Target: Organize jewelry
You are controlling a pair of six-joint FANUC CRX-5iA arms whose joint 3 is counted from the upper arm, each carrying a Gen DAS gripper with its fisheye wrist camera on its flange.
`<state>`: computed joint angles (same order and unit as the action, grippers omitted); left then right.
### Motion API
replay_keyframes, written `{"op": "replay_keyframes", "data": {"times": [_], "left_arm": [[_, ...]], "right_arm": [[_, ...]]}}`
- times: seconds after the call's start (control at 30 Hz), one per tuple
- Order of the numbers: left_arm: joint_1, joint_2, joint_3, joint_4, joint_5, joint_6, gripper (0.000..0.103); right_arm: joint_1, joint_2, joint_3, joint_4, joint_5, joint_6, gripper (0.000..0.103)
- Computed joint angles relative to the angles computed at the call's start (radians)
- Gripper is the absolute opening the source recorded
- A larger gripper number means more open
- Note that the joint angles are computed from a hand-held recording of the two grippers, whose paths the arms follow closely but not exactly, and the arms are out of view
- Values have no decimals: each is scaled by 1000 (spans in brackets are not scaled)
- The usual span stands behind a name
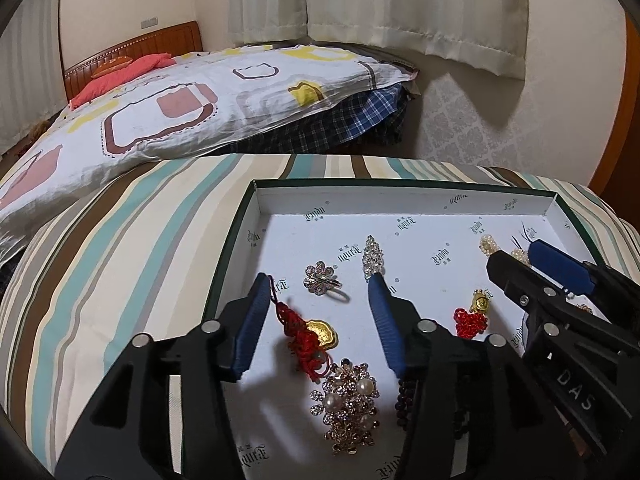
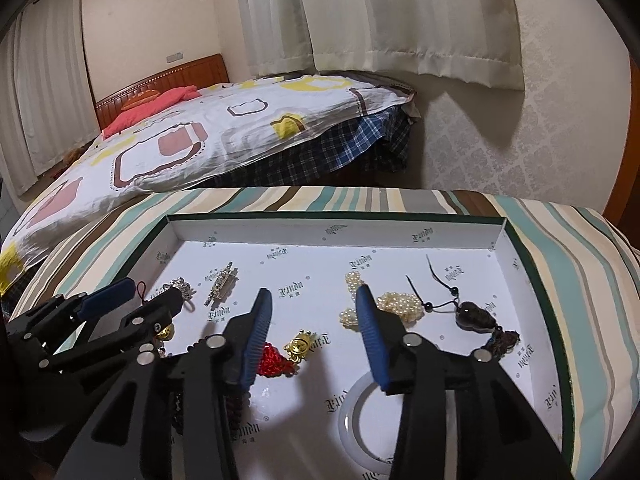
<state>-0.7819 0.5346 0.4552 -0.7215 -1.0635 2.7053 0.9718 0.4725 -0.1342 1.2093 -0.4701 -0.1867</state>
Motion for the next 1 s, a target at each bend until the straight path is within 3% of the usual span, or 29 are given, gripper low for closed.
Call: {"op": "replay_keyframes", "data": {"times": [0.33, 0.5, 0.63, 0.8, 1.0], "left_arm": [[-15, -3, 2, -16, -20, 8, 64], [-26, -8, 7, -37, -35, 31, 79], [-32, -15, 7, -40, -40, 36, 82], [-47, -24, 4, -50, -51, 43, 89], [-61, -25, 7, -53, -73, 42, 91]], "right_arm": [[-3, -27, -38, 29, -27, -33, 58], [-10, -46, -67, 64, -41, -70, 67], [-18, -66, -94, 73, -42, -83, 75], [-23, -91, -128, 87, -53, -104, 78], [-32, -123, -173, 88, -71, -124, 80]]}}
